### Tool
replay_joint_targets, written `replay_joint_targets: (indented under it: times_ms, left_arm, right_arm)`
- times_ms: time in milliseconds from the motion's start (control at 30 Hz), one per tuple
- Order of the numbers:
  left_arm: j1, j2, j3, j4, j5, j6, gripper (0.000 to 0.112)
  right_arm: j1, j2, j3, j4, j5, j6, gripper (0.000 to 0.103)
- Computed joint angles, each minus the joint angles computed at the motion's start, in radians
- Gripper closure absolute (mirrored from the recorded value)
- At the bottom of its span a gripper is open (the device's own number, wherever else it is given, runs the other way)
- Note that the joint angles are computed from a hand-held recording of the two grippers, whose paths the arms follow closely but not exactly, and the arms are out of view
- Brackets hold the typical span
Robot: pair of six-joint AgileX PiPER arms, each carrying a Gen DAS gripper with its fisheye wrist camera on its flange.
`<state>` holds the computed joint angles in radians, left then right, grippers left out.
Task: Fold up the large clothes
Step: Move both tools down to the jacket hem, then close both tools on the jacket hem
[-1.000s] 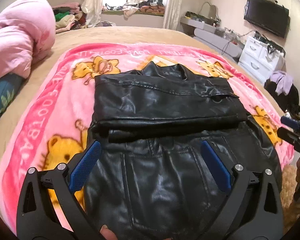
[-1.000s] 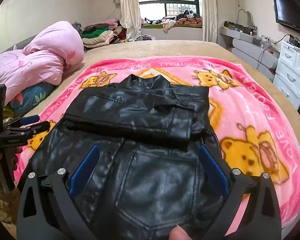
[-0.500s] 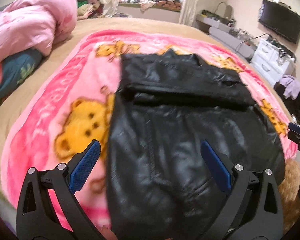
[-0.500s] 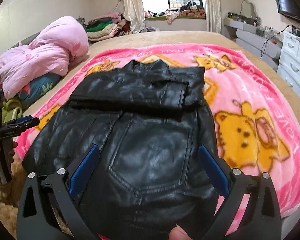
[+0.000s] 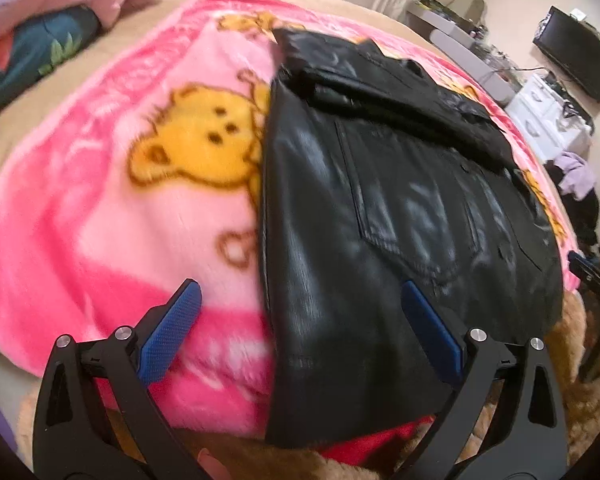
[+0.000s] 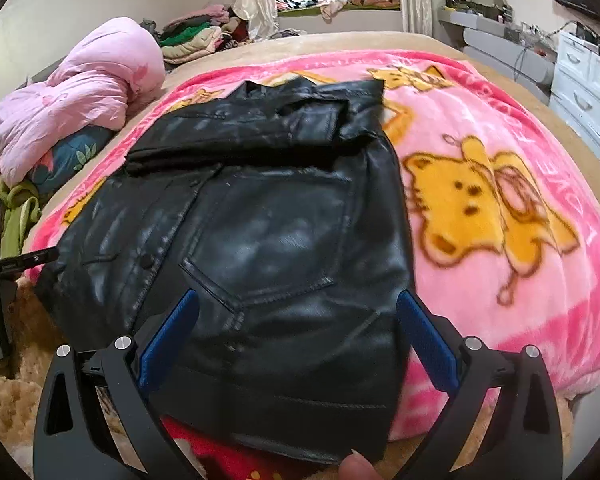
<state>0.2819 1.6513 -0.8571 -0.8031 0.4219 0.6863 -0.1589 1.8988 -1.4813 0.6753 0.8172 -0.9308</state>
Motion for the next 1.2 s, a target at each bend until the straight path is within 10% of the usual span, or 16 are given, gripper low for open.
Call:
replay_joint_targets:
  times_ms: [733,900,1033,1200]
  left_arm:
    - [0.064,0.012,0.099,-0.291,0.124,0.275,0.051]
    - [0.056,0.013,0.103,-0.316,0.095,0.278,0.061]
    - [0.036,-0.060,0.140,-0.339,0.049,0.330,0.094]
    - [0.006,-0.125,0.105,-0.360,0.071,0.353,0.105]
  right_arm:
    - [-0.103,0.050,0.013,-0.043,0.155,-0.026,0.008]
    - [-0.135,0.102,0.002,0.017,0.201,-0.043,0.040]
    - [-0.160,0.041,0.078,0.108,0.186,-0.167,0.072]
    - [-0.194,-0.050,0.133,0.281,0.199,-0.380,0.085]
